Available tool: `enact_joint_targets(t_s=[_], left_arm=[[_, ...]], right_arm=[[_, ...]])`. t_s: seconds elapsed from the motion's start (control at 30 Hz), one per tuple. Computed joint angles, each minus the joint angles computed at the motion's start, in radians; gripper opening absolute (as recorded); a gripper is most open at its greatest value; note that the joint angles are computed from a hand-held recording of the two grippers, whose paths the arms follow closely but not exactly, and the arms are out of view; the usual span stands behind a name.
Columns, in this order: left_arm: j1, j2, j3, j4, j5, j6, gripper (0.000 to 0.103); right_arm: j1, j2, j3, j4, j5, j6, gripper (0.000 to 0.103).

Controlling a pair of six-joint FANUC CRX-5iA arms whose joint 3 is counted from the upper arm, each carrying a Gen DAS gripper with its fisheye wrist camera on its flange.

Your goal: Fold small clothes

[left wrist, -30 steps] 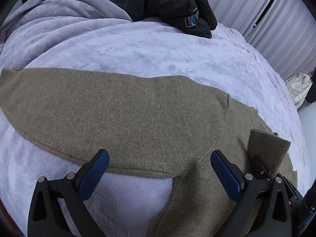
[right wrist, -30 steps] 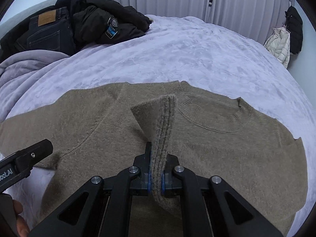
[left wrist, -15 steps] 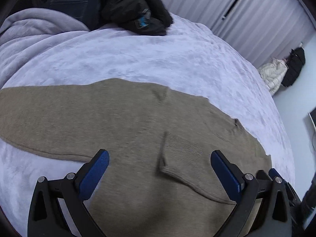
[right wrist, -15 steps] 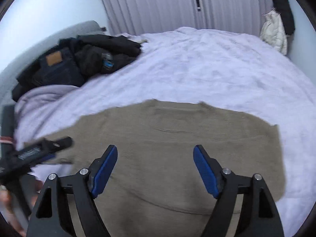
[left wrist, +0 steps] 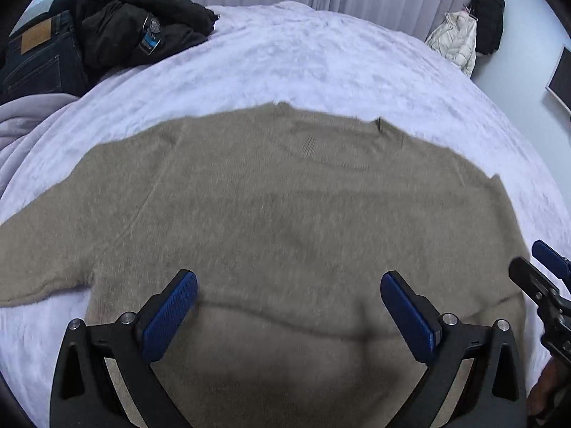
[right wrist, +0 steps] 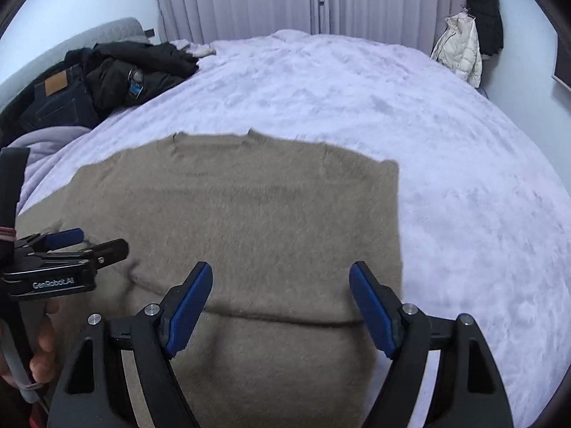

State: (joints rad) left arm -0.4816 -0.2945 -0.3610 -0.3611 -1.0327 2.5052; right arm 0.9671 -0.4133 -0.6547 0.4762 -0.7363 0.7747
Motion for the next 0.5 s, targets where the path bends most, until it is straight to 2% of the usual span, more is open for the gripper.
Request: enact_joint_targets(t_s=[0.07, 0.1, 0.17, 0.2, 0.27, 0.33, 0.4, 0.43, 0.5], left_arm=[[0.062, 0.02, -0.014, 0.083, 0.062, -0.088, 0.103], [0.073, 0.049, -0.002, 0.092, 0.056, -0.099, 0.103], [0.061, 0.104, 0.026, 0.046, 0.008, -0.058, 0.103], [0.057, 0.122, 0.029, 0.024, 0.0, -0.048, 0.103], [0.04, 0.098, -0.008, -0.015, 0.05, -0.021, 0.103], [0.006, 0.087, -0.013, -0.06, 0.053, 0.012, 0.103], [0.002, 0.095, -0.004, -0.064, 0.04, 0.007, 0.103], [0.01, 0.093, -0.004, -0.052, 0.035, -0.007, 0.103], [0.011, 0.092, 0.018, -0.043, -0.011, -0.013, 0.103]], right_arm=[[-0.053, 0.068, 0.051, -0.028, 0.027, 0.055, 0.082], [-0.079, 0.111, 0.092, -0.073, 0.029, 0.105, 0.082], [-0.138, 0.21, 0.191, -0.197, 0.012, 0.239, 0.082], [-0.158, 0.258, 0.225, -0.21, -0.007, 0.26, 0.082], [-0.196, 0.346, 0.274, -0.184, -0.061, 0.226, 0.082], [-0.273, 0.358, 0.307, -0.299, -0.021, 0.287, 0.082], [-0.331, 0.361, 0.362, -0.422, -0.04, 0.38, 0.081], [-0.348, 0.351, 0.372, -0.439, -0.042, 0.394, 0.081], [-0.36, 0.302, 0.334, -0.357, -0.008, 0.329, 0.081]])
